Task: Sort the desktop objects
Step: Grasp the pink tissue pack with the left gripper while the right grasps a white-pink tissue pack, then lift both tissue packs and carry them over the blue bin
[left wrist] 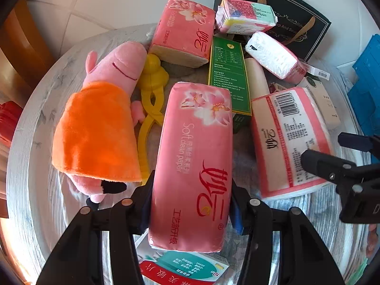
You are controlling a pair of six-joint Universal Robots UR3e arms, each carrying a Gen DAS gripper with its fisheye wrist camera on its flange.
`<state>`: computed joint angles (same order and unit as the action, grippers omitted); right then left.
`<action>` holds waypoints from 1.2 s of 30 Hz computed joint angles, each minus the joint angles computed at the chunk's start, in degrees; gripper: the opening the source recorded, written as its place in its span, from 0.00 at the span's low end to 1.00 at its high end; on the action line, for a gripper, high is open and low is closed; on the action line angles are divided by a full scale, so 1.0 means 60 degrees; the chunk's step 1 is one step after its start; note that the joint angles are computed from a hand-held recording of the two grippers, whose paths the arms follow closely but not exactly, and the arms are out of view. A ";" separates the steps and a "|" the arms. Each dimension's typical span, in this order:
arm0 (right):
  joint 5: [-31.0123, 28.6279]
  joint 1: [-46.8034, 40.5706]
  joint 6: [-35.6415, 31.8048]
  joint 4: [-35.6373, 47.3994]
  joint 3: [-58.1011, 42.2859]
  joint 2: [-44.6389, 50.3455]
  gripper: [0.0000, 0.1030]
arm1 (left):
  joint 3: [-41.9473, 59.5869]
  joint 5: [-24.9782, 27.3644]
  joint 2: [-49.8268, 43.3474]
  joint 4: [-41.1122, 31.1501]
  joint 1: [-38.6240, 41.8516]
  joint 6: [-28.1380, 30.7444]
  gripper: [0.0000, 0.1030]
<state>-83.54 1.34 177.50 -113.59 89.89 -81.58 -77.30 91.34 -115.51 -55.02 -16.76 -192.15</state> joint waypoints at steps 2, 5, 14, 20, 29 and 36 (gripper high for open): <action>0.0152 0.0318 0.0299 -0.0344 0.0077 0.0332 0.78 | -0.0492 -0.0282 0.0266 0.0469 0.0113 -0.0004 0.49; 0.0924 0.0085 0.0212 -0.0308 0.0206 0.0331 0.52 | -0.0736 0.0078 0.0456 0.0698 -0.0076 -0.0009 0.48; 0.1392 0.0132 0.0254 -0.0753 0.0407 0.0821 0.62 | -0.0987 -0.0089 0.0401 0.0906 -0.0109 -0.0092 0.48; 0.1278 0.0235 0.0193 -0.1519 0.1048 0.0047 0.49 | -0.1172 0.0242 0.0870 0.1070 -0.0366 -0.0175 0.48; 0.1214 0.0162 -0.0127 -0.1151 0.1853 -0.2443 0.47 | -0.1606 0.1193 0.2429 0.0825 -0.1227 -0.0698 0.48; 0.0269 0.0193 -0.0291 -0.0442 0.2382 -0.5417 0.47 | -0.1636 0.1843 0.3695 0.0400 -0.2363 -0.1338 0.48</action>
